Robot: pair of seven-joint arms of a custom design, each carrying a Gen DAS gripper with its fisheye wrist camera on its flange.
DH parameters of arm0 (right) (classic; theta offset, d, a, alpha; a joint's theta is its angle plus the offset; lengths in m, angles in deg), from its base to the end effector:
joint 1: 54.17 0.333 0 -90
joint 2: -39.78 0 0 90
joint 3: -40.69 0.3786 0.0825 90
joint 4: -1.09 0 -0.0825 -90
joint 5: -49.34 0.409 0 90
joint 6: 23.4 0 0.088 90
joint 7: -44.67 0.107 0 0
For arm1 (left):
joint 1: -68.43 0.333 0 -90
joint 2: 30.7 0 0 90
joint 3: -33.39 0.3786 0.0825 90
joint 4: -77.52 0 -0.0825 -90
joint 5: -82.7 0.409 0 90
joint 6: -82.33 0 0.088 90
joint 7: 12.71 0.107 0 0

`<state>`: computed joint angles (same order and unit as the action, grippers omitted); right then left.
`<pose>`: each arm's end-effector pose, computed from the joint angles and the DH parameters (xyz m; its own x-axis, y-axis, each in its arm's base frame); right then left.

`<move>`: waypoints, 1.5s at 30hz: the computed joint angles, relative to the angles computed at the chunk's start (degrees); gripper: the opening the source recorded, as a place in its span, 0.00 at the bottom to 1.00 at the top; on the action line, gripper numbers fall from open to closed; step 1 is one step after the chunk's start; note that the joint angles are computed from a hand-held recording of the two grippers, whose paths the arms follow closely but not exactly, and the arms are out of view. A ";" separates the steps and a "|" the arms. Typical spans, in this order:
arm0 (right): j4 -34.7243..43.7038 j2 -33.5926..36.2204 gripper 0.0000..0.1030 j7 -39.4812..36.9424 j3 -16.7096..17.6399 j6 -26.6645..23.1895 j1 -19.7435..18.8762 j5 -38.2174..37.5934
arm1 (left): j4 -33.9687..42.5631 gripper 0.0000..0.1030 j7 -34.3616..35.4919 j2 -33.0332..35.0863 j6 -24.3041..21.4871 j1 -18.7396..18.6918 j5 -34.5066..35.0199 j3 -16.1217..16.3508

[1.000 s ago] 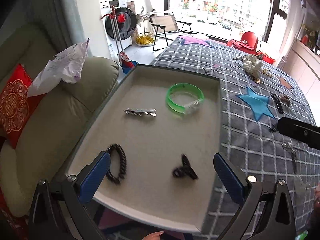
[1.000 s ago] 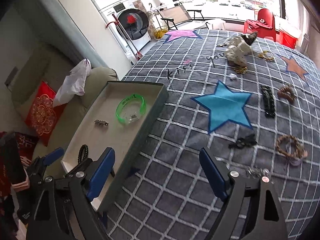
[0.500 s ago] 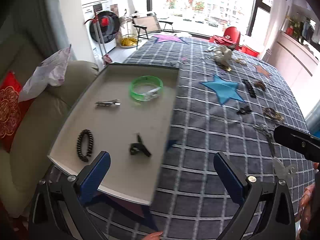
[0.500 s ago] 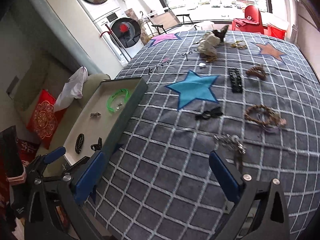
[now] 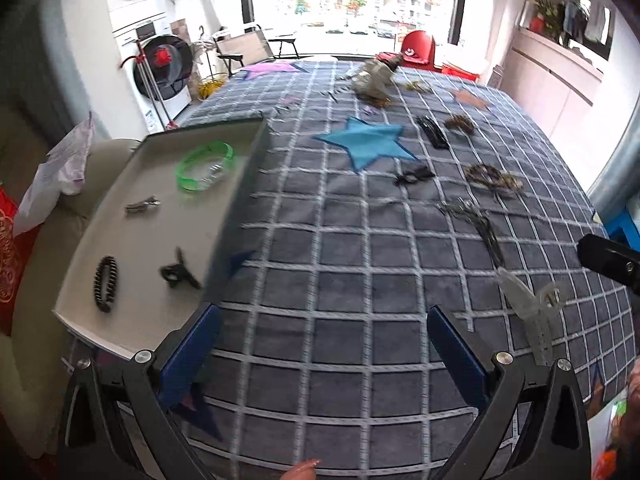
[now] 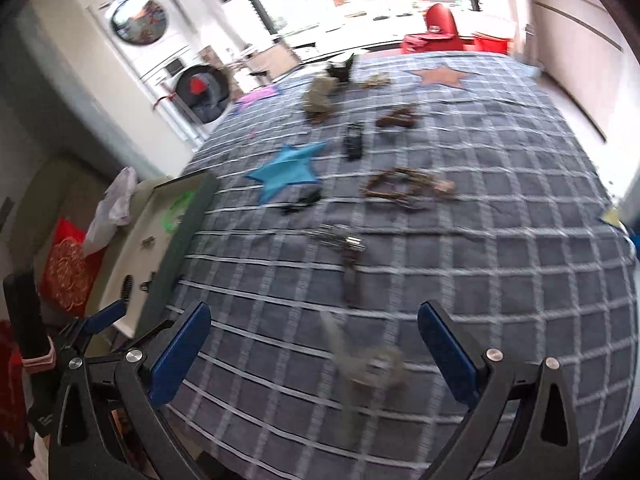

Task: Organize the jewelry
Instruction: 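Withdraw both open tools from the tray back over the table, then close the left tool on the black scissor-shaped clip while the right tool grasps the clear claw clip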

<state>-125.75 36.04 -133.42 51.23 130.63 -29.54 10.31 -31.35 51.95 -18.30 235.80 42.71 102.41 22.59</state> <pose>0.4548 0.3476 0.5085 -0.3079 -0.8823 -0.3560 -0.7154 0.4613 -0.5248 0.5494 -0.4078 0.5009 -0.4254 -0.9050 -0.0115 -0.7459 0.3577 -0.5618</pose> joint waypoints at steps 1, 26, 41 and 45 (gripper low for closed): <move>-0.85 -0.74 1.00 0.35 0.00 -0.61 -0.01 0.12 | 0.02 1.00 0.06 0.21 -0.02 -0.12 -0.10 -0.15; -4.46 -3.55 1.00 -3.60 -0.04 -9.77 -2.17 1.95 | 15.19 1.00 3.99 11.59 -2.26 -4.87 -1.31 2.67; -2.11 1.14 1.00 -17.00 0.02 -2.71 0.14 8.22 | 32.23 0.93 9.06 23.52 -7.43 -7.24 -3.86 3.79; 0.45 3.59 1.00 -16.04 0.38 -6.06 1.87 5.37 | 35.86 0.93 11.48 25.94 -8.69 -7.82 -5.24 3.61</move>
<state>-125.30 39.62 -149.46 51.61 124.57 -27.67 15.68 4.51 63.43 7.64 227.11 34.89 97.17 26.21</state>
